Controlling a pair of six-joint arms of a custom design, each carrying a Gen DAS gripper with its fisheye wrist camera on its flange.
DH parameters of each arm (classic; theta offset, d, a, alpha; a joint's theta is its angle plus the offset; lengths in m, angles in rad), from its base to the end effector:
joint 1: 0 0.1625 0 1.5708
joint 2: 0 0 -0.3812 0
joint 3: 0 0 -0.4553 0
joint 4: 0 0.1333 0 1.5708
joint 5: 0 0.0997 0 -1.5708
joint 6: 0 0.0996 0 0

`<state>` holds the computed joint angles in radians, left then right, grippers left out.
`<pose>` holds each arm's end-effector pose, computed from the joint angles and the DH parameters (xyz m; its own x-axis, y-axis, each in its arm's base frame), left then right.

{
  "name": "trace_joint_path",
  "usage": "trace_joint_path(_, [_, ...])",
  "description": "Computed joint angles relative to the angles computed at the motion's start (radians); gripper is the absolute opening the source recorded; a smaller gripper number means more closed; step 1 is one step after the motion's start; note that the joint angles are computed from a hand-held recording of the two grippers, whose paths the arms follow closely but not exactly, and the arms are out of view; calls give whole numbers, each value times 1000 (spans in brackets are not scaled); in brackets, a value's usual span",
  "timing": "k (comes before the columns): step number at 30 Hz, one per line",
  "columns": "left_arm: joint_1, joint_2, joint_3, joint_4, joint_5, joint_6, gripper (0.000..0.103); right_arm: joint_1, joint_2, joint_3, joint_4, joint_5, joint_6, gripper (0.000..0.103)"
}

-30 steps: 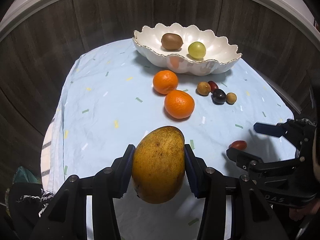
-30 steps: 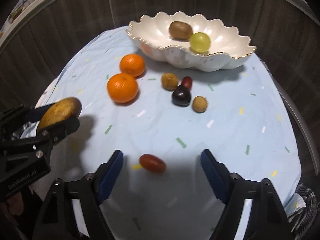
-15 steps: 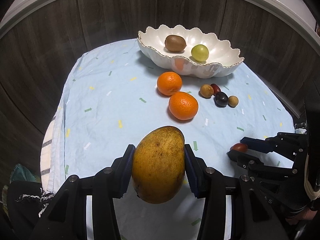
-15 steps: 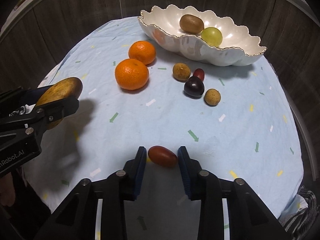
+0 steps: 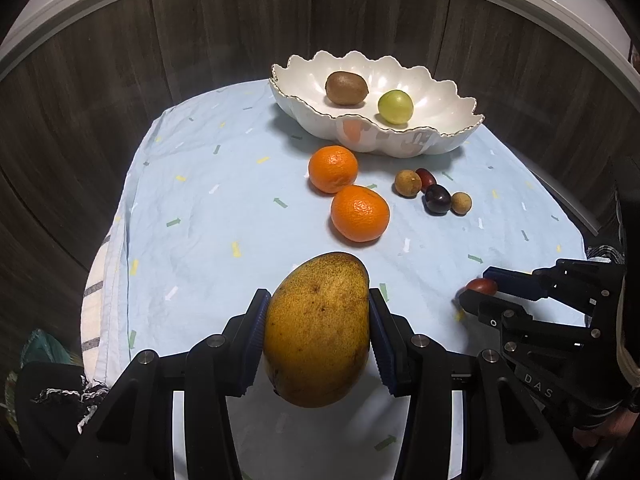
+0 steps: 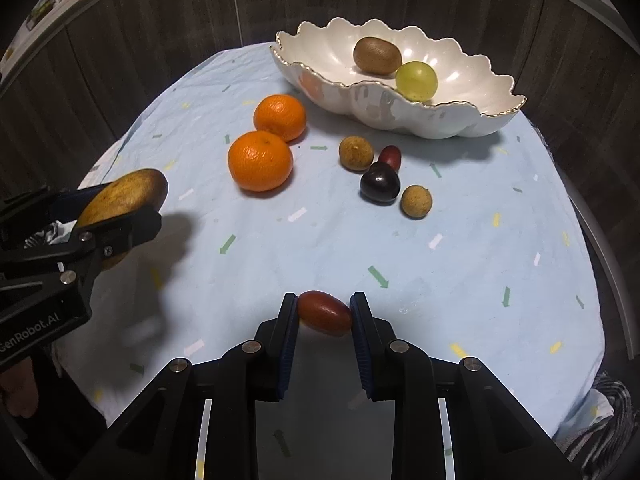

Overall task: Organize fruits
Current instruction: 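Grasp the red date with the right tool while the left tool holds the mango, then carry the mango and red date over the white bowl with both tools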

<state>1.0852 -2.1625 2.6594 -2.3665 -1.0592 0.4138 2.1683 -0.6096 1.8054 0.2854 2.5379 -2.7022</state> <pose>0.0170 -0.3578 0.2082 -0.5883 0.5958 -0.5468 0.7455 0.6615 -0.0814 0.2590 -0.2895 -0.1081 -0.7006 0.1164 0.7040 -0.2898 0.8552 -0.4298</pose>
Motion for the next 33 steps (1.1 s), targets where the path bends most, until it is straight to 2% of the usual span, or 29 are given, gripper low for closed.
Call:
trace_joint_path(19, [-77,6,-5,27,30,-58,47,9,-86,54,-50,24,-12,28])
trace_joint_path(33, [-141,91,-38,-19,54,-138,47,-10,-178,100,-96,47,-40,28])
